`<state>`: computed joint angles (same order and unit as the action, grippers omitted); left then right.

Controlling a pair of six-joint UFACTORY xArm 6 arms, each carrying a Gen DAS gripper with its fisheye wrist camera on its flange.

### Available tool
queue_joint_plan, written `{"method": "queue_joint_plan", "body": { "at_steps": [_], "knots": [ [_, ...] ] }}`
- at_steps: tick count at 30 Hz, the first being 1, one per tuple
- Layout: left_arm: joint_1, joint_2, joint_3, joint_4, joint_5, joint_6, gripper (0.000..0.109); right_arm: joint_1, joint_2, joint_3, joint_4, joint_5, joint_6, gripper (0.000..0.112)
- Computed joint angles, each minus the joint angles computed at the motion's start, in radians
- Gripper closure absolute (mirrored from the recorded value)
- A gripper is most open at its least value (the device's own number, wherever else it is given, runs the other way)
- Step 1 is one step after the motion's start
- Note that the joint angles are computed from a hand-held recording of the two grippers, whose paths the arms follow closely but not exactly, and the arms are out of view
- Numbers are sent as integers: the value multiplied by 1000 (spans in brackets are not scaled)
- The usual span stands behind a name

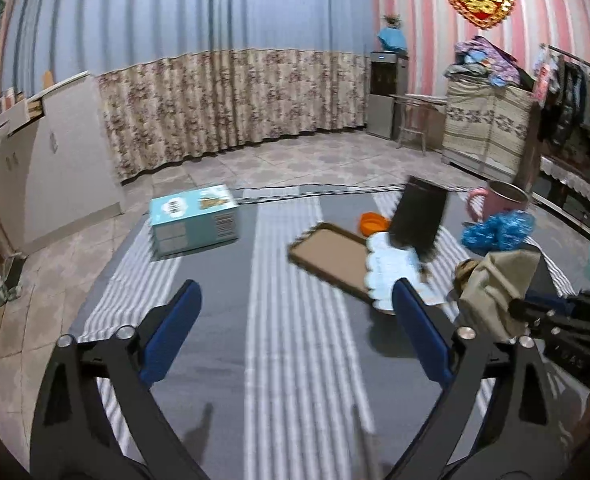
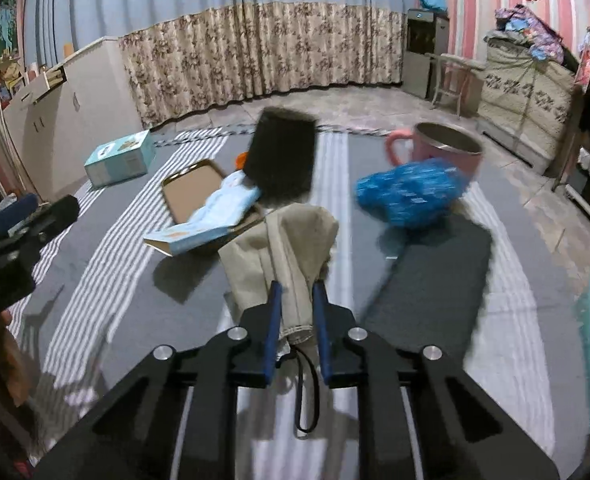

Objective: Collect trash
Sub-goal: 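Grasp the beige cloth pouch with the right gripper while the left gripper grasps the white card, then carry the white card with the left gripper while the right gripper carries the pouch to the basket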

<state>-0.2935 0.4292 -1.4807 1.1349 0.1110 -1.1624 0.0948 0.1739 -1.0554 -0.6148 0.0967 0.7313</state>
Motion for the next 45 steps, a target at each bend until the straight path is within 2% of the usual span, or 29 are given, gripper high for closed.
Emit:
{"method": "queue_joint_plan", "body": {
  "at_steps": [3,6,9,13,16,18,20,23,30,32,36,39,40,45],
  "knots": [
    [-29,17,-6,-108,-7,115,24,-44,-55,49,-45,-12,31,96],
    [-63,46,-24,-216,-3,242,25,-79,-97,103,34,-38,-36,96],
    [-95,84,-54,-362,25,398,26,-110,-130,140,40,-52,-44,96],
    [-123,134,-108,-540,71,590,40,-142,-149,173,59,-71,-49,96],
    [-138,162,-149,-543,112,613,43,-152,-149,189,154,-86,-121,96],
    [-142,178,-167,-539,121,616,46,-156,-145,191,168,-94,-131,96],
    [-150,204,-199,-619,145,693,58,-158,-146,197,196,-100,-153,96],
    [-151,239,-249,-720,190,780,60,-161,-152,212,241,-113,-185,96],
    [-144,205,-204,-663,132,724,61,-171,-175,248,309,-139,-237,96],
    [-145,181,-179,-608,121,686,61,-170,-184,259,336,-146,-263,96],
    [-142,95,-97,-412,81,517,61,-170,-206,281,406,-161,-329,96],
    [-138,36,-51,-336,53,435,61,-164,-229,307,498,-176,-405,96],
    [-136,17,-38,-299,46,400,61,-157,-238,317,566,-180,-464,96],
    [-147,-47,-13,-161,51,259,61,-149,-286,363,740,-190,-621,96]
  ]
}}
